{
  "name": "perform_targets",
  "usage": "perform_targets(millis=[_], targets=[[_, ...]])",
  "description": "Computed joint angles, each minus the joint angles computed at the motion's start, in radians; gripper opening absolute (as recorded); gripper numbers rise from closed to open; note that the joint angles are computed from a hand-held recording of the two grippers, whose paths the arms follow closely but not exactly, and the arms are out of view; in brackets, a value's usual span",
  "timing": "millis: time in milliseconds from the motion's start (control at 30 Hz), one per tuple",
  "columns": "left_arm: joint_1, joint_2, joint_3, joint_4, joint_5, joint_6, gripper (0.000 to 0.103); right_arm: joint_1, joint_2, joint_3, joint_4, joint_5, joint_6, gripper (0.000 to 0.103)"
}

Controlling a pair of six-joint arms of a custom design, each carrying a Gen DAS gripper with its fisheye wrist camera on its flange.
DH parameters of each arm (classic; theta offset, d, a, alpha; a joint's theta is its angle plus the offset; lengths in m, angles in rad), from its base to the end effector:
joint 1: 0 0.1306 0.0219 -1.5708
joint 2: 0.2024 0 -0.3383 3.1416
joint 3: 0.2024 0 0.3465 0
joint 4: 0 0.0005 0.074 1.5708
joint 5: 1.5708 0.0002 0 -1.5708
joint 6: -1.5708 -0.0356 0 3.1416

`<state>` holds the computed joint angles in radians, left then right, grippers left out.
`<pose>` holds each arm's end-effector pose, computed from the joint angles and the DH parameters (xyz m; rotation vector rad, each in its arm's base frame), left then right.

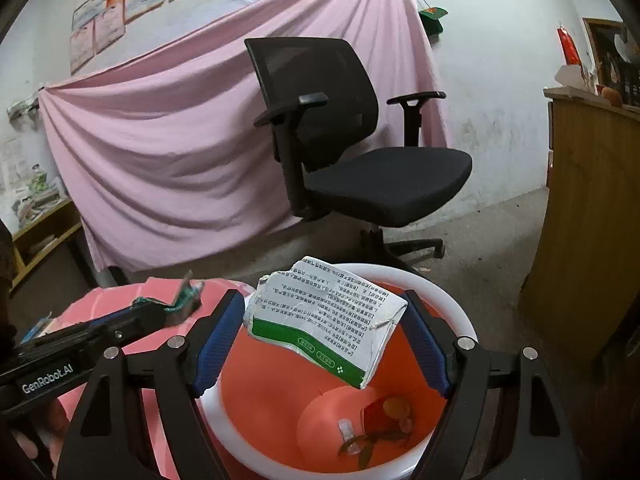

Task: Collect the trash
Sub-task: 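Carry both held wrappers over the orange bucket, then open both grippers to drop the wrappers into the bucket, then move both tools back over the table toward the remaining trash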

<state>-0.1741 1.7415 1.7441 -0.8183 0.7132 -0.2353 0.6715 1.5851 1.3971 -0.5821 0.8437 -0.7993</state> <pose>0.5481 -0.1206 0.3729 0.7831 2.1361 -0.8108 0.4122 0.2930 0.3281 0.5112 1.9887 -0.0986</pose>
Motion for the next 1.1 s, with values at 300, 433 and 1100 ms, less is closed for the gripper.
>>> perform_targets(millis=[300,433,1100], targets=[[0.001,0.007,0.009,-0.012,-0.016,0.004,0.030,-0.008,-0.010,-0.012,-0.019,0.000,-0.040,0.080],[0.018,-0.010,-0.007,0.017,-0.013,0.021,0.030,-0.001,-0.011,-0.005,-0.018,0.012,-0.038,0.080],[0.215,-0.130,-0.102,0.267,0.027,0.110,0.053,0.108,0.132,0.270,0.107,0.147,0.209,0.100]])
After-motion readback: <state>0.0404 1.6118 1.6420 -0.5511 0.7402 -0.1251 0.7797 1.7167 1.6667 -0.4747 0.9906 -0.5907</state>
